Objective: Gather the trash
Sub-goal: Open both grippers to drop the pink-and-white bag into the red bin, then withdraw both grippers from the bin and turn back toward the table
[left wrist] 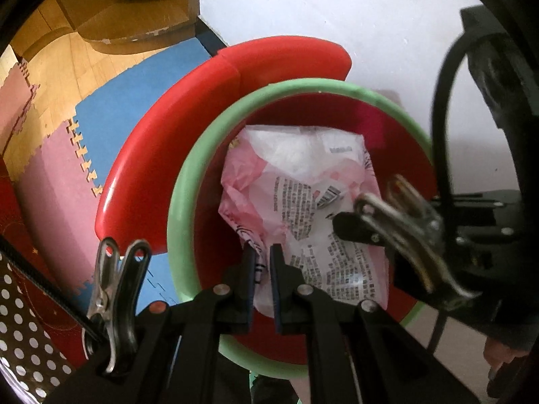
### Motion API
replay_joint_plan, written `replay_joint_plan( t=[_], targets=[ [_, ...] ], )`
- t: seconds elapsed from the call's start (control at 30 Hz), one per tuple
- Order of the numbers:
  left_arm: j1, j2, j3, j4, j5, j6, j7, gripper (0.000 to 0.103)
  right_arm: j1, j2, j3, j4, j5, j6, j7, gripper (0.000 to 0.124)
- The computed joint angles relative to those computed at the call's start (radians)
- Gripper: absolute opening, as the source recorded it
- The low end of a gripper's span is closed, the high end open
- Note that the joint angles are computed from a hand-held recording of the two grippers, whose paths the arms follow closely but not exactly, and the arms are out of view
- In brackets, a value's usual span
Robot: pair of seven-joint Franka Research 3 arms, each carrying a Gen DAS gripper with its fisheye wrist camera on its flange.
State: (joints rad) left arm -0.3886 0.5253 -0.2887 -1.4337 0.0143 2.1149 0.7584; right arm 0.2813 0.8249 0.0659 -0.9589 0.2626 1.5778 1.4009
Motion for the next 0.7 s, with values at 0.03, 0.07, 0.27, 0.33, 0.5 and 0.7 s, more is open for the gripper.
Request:
replay_joint_plan(
  t=[0.03, 0.07, 0.27, 0.33, 0.5, 0.7],
  targets=[
    [0.000, -0.001, 0.000, 0.000, 0.001, -0.005, 0.000, 0.008, 0.002, 0.002, 0.001, 0.000, -0.002, 0.001, -0.005, 0.005],
    [0.000, -0.003, 0.001, -0.002, 0.001, -0.007, 0.001, 0.009, 0.000, -0.001, 0.000, -0.005, -0.003, 0.001, -0.011, 0.005],
    [0.013, -0.009, -0.001, -0.022, -0.013, 0.007, 0.006, 0.028, 0.001, 0.018, -0.005, 0.022, -0.009, -0.018, 0.006, 0.006],
    [0.024, -0.018, -0.004, -0.040, -0.027, 0.027, 0.014, 0.030, -0.007, 0.046, 0.000, 0.064, 0.006, -0.051, 0.027, 0.010],
    [0.063, -0.030, -0.023, -0.081, -0.104, 0.083, 0.047, 0.039, -0.005, 0.043, -0.015, 0.054, -0.012, -0.026, 0.051, 0.051],
    [0.061, -0.017, -0.017, -0.059, -0.103, 0.064, 0.068, 0.044, -0.020, 0.051, -0.013, 0.068, -0.003, -0.011, 0.097, 0.070]
  ],
)
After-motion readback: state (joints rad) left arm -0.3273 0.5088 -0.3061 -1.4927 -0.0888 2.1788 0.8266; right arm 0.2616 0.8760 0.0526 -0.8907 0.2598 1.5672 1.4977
